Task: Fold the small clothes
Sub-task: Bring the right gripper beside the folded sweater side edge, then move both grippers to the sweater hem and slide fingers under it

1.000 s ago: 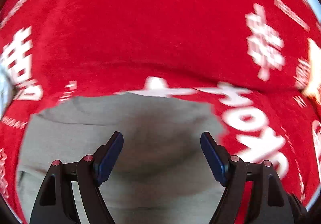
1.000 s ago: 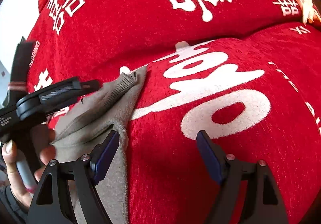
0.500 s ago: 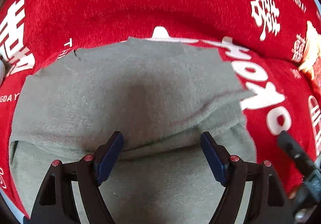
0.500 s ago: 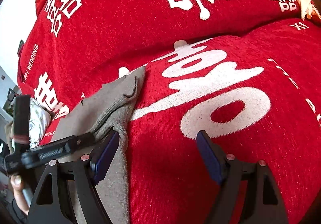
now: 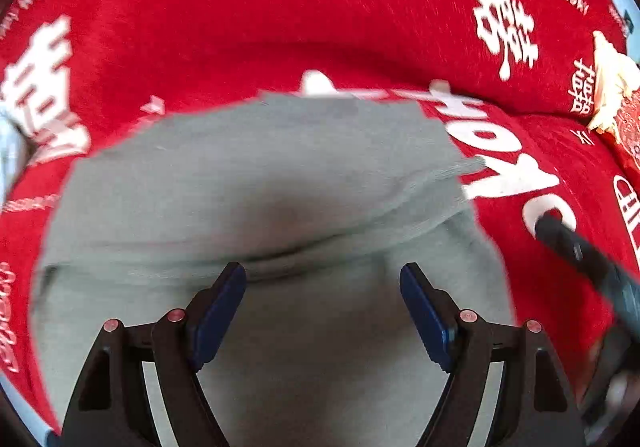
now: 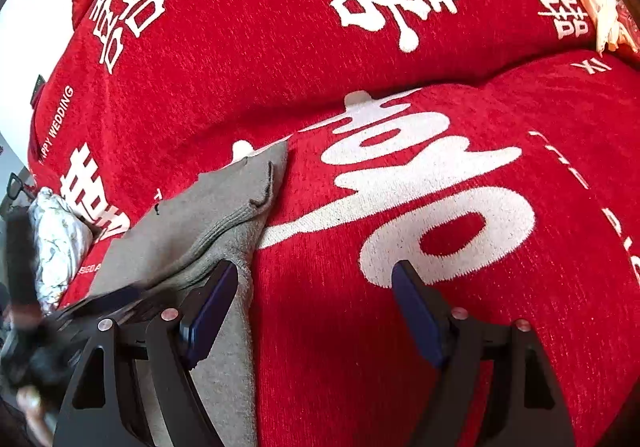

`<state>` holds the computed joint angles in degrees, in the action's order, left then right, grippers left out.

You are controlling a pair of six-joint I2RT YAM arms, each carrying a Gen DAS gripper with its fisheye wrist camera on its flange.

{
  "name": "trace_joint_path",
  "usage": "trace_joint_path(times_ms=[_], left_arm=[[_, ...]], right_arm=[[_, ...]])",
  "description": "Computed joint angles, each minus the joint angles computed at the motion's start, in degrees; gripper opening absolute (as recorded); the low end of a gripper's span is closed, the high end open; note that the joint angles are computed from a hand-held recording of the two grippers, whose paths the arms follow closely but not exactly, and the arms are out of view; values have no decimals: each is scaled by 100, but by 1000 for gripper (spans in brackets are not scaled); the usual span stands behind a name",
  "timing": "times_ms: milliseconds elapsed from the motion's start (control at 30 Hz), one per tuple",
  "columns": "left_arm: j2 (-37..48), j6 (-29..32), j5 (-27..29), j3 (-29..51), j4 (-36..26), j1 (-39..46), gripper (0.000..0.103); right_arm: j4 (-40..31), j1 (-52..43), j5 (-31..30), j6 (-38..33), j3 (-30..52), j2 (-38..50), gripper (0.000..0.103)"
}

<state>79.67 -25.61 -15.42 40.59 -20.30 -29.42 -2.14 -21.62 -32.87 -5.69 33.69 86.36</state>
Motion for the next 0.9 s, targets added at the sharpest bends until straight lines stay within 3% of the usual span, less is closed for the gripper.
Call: trace_joint_path(times_ms=[100, 200, 300, 367, 467, 500, 633, 767, 833, 900], left_arm=[[-893, 813, -560, -525, 127, 875, 81], [-870, 1249, 352, -525, 390, 2487, 80], [-2, 1354, 992, -193, 569, 3644, 80], [602, 1469, 1511, -89, 552, 4174, 80], [141, 1998, 1298, -623, 862, 4287, 81], [-59, 2172, 1252, -751, 761, 4315, 81], [-1058, 2503, 990, -1269, 690, 4466, 81], [-1134, 2314, 1942, -1299, 557, 4481, 81], [-1207, 2249, 1825, -1569, 703, 4128, 81], [-1243, 2083, 1426, -1889, 971, 3745, 82]], right_arm=[[539, 348, 641, 99, -356, -373, 82], [778, 995, 895, 289, -475, -694, 82], [574, 2042, 1378, 474, -74, -484, 82], [232, 2755, 1720, 500, 544, 114, 82], [-358, 3306, 2398, 468, 1370, 1165, 85], [-95, 3372, 2526, 413, 1205, 1099, 86], [-369, 3621, 3158, 486, 795, 280, 87], [-581, 3823, 2907, 964, 743, 44, 88], [-773, 3993, 2764, 1155, 794, 375, 88], [-91, 4606, 3781, 994, 133, 64, 92]])
